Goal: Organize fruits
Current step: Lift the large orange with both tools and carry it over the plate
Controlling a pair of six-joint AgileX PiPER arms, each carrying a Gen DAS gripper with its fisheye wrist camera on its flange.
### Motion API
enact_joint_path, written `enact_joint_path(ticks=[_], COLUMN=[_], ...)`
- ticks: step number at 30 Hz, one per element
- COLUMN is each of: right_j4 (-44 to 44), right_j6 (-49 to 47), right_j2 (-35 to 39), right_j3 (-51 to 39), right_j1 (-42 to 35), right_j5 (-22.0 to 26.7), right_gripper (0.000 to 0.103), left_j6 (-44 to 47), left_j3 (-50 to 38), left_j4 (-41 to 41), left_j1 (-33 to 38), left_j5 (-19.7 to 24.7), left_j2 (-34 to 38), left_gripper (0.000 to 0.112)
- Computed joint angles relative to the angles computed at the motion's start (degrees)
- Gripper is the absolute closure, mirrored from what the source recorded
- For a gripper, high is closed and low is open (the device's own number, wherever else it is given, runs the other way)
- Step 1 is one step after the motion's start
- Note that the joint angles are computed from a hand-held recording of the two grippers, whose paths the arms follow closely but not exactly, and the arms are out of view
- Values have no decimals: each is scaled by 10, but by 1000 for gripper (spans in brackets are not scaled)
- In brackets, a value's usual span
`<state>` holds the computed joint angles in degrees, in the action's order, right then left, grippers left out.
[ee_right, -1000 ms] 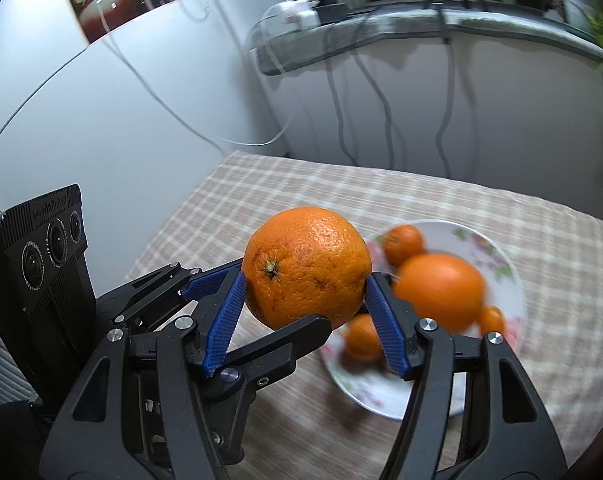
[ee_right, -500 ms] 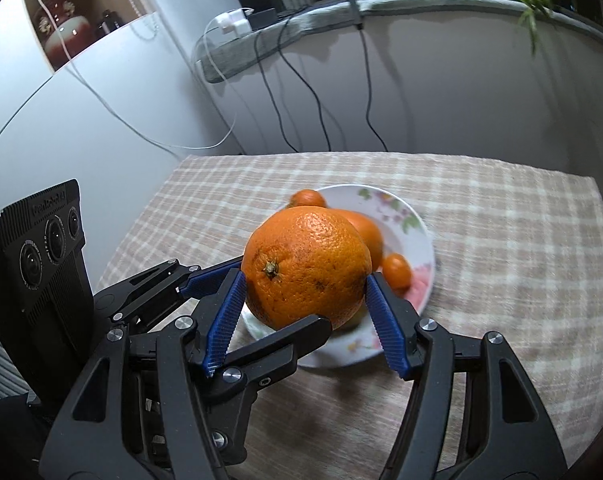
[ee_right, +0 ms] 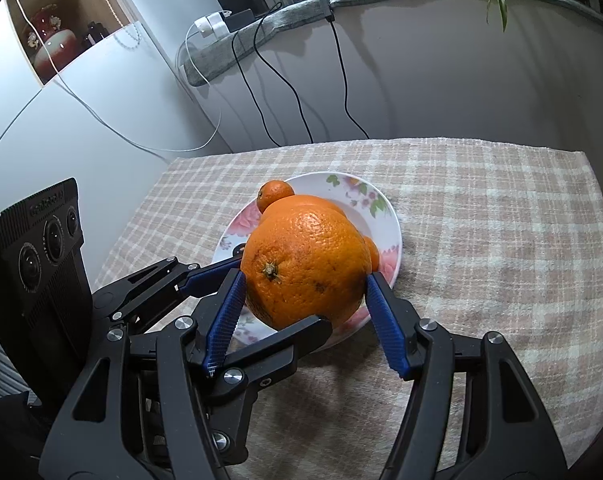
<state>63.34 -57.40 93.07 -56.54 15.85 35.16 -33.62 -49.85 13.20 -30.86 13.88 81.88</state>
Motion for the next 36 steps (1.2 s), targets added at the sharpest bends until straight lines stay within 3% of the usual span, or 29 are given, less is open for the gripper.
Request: enact_joint_path(ticks=[12, 36], right_j4=[15, 16], right_j6=[-15, -13], right_j2=[11, -6], right_j3=[6, 18], right_j1=[-25, -14], right_j5=[13, -12], right_gripper=[38, 38], left_j6=[67, 66], left_j3=[-19, 3], left_j4=[-59, -56], left_j1=[-3, 3], left_j5=[3, 7], left_j2=[29, -4], left_gripper=[45, 44])
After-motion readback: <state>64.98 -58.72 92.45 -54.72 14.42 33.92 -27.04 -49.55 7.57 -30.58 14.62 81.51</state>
